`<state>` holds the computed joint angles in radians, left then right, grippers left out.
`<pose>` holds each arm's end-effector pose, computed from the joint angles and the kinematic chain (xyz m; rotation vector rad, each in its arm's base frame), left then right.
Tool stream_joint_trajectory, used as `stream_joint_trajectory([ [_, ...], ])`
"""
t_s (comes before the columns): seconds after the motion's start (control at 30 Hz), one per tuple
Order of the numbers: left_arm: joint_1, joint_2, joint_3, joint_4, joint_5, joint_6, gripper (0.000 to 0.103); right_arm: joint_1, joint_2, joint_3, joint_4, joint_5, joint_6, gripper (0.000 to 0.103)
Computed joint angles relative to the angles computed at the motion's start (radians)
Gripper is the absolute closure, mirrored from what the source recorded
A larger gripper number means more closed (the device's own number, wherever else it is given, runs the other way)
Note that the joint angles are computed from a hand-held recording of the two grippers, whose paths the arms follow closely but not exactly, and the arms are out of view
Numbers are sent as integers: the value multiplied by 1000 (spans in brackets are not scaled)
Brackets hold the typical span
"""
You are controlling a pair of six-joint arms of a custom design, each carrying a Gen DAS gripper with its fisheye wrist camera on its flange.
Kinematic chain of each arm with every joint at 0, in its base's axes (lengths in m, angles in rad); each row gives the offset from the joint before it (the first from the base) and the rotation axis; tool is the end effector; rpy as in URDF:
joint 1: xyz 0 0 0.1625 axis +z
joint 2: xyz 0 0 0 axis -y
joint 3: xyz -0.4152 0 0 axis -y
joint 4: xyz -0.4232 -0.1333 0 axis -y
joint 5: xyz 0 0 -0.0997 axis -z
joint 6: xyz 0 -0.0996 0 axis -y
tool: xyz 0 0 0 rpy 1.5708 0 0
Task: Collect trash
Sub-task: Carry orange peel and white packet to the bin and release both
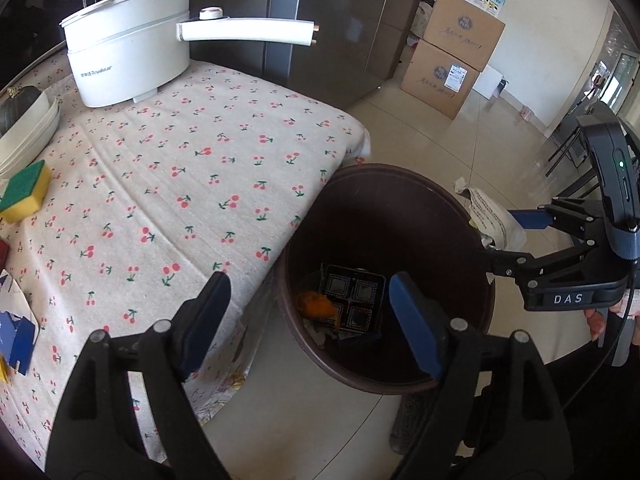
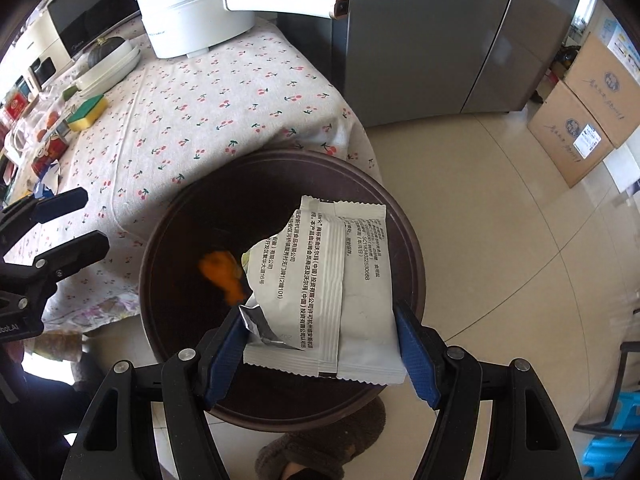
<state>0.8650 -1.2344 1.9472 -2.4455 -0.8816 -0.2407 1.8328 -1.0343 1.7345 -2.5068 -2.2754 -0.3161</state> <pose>-0.2188 -0.5599 0.2179 0.5123 2.4834 -0.5977 0.2349 -0.6105 0.1962 0.5887 -2.3492 0.2624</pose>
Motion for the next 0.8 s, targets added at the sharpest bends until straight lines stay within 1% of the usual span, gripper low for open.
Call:
stream_joint_trajectory([
  [0.13, 5, -8, -4, 46, 46, -33, 15, 4, 6, -4, -1, 5, -4, 30],
  [0.27, 10, -25, 0, 78, 76, -70, 13, 8, 11, -4, -14, 7, -14, 30],
  [0.33, 7, -34, 5, 83, 95, -77, 10, 13, 17, -4, -25, -1, -18, 26],
  [0.37, 3, -42, 12, 87, 106, -82, 8, 15, 20, -5, -29, -8, -16, 20],
  [0.4, 1, -46, 13, 90, 115, -83, 8, 17, 22, -4, -33, -10, -17, 17],
  [0.8, 0, -90, 24, 144, 157, -140, 8, 31, 44, -30, -15, 2, -4, 17],
])
